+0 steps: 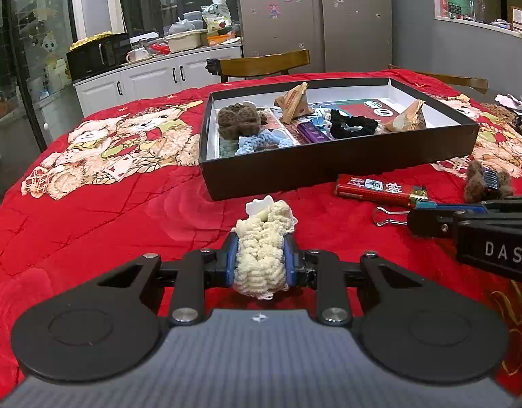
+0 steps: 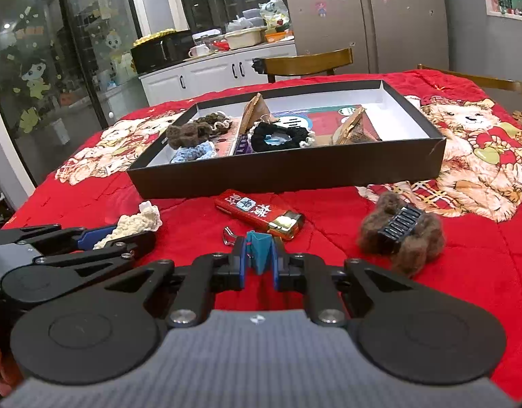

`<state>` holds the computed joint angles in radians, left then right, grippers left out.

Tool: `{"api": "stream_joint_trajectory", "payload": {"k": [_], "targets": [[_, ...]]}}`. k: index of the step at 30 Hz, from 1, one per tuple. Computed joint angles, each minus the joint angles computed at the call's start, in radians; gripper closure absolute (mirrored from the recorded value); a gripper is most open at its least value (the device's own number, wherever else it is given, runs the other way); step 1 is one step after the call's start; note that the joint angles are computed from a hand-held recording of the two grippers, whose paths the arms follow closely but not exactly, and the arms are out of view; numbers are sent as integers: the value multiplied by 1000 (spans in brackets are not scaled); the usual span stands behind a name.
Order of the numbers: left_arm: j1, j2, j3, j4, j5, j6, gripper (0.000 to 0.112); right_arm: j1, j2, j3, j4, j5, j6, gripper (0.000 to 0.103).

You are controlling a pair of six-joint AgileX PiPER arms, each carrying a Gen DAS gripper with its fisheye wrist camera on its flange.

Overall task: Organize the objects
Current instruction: 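Lift and carry the cream scrunchie and binder clip over the box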

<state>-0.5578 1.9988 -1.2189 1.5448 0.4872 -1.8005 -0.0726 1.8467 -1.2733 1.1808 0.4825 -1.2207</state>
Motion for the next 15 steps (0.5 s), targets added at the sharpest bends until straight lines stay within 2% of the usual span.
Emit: {"api": "stream_joint_trajectory", "payload": {"k": [10, 15], "targets": [[7, -2, -3, -20, 10, -5, 81, 5, -17, 26, 54, -9, -72, 86], [40, -22, 24, 65, -69, -116, 81, -3, -30, 44, 121, -7, -144, 86]]}}
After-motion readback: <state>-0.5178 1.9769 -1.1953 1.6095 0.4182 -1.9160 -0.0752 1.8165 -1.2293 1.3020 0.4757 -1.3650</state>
